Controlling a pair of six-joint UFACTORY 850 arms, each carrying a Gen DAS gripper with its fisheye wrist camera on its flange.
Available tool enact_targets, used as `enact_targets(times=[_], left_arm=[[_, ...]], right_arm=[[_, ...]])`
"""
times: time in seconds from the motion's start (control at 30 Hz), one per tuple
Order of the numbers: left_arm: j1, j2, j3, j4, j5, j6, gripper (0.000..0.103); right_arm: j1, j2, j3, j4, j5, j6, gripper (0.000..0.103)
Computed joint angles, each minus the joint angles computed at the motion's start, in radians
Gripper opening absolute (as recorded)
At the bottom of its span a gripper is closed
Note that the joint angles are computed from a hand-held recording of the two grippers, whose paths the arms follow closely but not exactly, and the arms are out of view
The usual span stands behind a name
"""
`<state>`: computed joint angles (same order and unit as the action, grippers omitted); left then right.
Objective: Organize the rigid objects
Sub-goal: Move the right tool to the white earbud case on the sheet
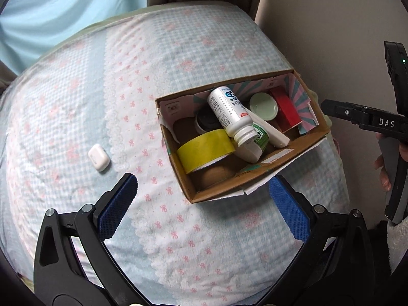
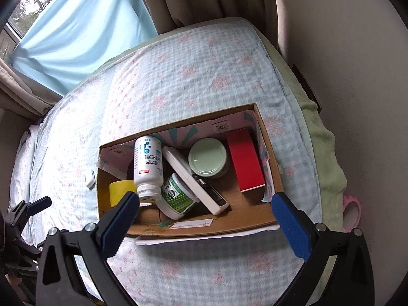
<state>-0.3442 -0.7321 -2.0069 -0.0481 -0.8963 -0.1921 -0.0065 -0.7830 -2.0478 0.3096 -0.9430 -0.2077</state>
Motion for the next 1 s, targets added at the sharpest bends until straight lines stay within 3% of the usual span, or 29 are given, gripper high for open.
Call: enact_targets(times=[0.27, 0.53, 0.8, 1.0], left_arm=[[0.044, 0.177, 0.188, 0.035, 0.076, -0.025, 0.103], [0.158, 0.359, 0.383, 0.029, 0.165, 0.01, 0.103], [0.325, 0.461, 0.509, -0.041, 0.223, 0.097, 0.103], [0.437, 0.437, 0.529, -0.091, 0.216, 0.204, 0.103]], right_arm=[[0.066, 0.117, 0.077, -0.015, 0.049, -0.013, 0.103], [0.19, 0.221, 0.137, -0.05, 0.154, 0.016, 0.103], [0.333, 0.163, 0.055, -0.109, 0.174, 0.099, 0.103], [0.419, 0.06, -0.034, -0.152, 0.176, 0.149, 0.103]])
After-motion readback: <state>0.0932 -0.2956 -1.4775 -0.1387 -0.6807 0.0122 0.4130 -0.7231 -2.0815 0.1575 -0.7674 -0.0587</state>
